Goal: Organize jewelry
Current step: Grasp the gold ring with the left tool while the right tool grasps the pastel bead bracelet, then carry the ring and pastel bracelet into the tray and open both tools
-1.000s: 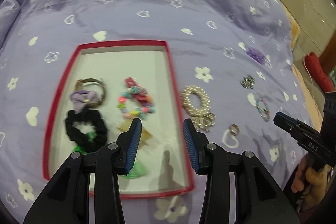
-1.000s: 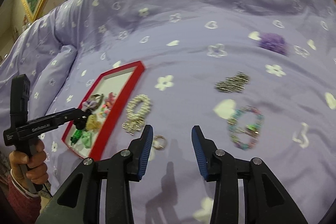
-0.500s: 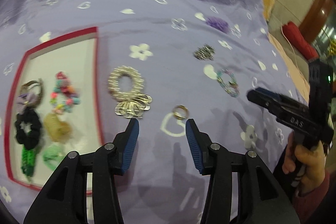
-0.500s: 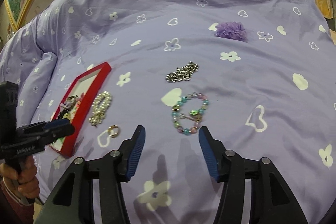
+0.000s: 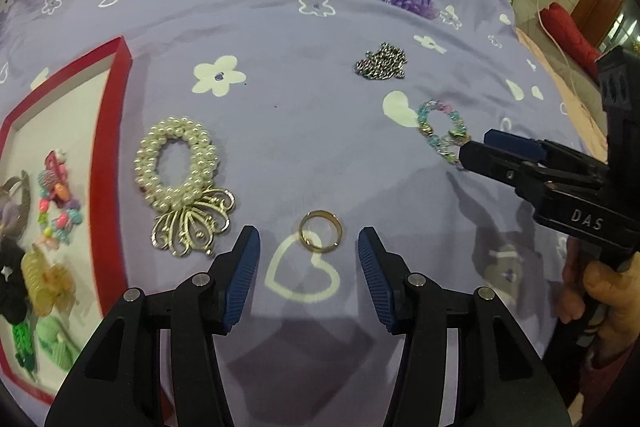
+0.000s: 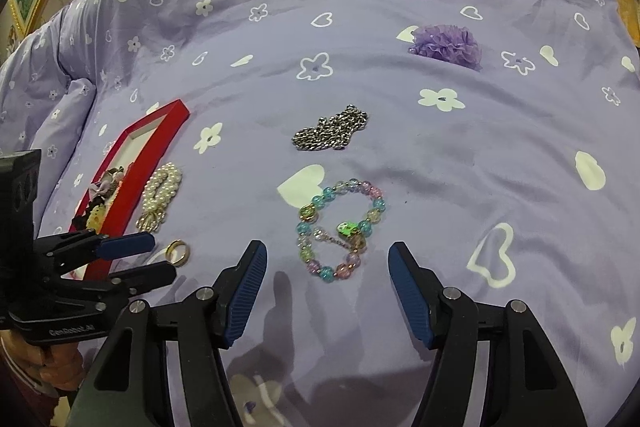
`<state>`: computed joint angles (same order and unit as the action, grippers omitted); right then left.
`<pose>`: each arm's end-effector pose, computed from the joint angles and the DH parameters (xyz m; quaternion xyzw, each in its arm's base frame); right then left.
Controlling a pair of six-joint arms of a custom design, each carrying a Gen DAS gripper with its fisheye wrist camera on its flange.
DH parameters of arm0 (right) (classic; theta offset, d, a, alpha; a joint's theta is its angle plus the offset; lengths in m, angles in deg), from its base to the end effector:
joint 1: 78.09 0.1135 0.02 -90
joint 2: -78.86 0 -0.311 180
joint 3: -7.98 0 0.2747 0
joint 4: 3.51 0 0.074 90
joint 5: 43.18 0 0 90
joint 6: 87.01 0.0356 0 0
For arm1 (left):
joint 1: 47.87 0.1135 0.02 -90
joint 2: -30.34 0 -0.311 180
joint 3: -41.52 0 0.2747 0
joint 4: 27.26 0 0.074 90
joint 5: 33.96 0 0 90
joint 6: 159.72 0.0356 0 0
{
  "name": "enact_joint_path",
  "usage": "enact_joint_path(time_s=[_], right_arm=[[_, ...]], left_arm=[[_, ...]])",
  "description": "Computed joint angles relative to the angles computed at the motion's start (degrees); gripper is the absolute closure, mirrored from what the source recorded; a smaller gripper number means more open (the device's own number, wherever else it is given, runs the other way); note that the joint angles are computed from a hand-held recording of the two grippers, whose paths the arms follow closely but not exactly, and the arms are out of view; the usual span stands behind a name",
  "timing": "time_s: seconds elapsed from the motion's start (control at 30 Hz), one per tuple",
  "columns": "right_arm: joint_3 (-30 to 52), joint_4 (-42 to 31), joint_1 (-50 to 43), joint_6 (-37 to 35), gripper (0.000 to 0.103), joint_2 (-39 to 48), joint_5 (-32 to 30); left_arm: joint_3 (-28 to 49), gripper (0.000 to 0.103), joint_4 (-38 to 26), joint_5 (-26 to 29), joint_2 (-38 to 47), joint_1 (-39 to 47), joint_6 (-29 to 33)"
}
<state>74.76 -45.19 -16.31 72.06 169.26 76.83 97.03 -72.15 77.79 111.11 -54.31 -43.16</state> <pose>0.1659 0.2715 0.2192 0.1152 0.9381 0.0827 0.3159 0.2518 -0.0417 0.2025 0.3059 0.9183 -0.1534 0.1991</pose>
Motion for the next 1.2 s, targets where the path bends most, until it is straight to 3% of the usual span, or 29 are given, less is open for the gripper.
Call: enact_joint_path(time_s=[0.13,0.2,0.27,0.33,0.4,0.5,0.73,1.2], right_arm=[[0.3,0.8,-1.6,-1.7,0.038,1.8,-1.0],[0.9,0.8,-2.1,-2.3,0.037,3.1,-1.1],[2.0,0.5,-2.1,-3.1,0.037,4.9,-0.3],[4.5,-1.8,-1.8,-4.0,0.046,7.5,1.3],[5.1,-3.1,-1.5,-3.7,0.07,8.2,2.3],[3.1,-1.6,-1.8,-2.2,0.094,6.3,2.1],[1.5,1.2,0.1,-0.3,0.094,2.7,2.5],[11.3,2.3,5.5,-3.7,0.094,5.8,5.1]], left_arm=[[-1.8,0.064,3.9,-1.5,-0.4,-1.5,-0.3],[-1.9,0.081,4.6,-1.2,-0.2,-1.6,-0.4],[-1.9,0.082,4.6,-0.4,-0.1,-1.4,0.0],[-1.9,0.082,4.9,-0.2,0.0,-1.5,0.0],[-1.8,0.082,4.6,0.7,-0.1,-0.9,0.2],[-1.3,0.082,2.9,2.7,-0.3,0.7,0.7],[-0.4,0.082,-1.9,6.5,-4.0,5.5,3.2],[3.4,0.082,-12.3,12.6,-6.7,21.7,13.0]])
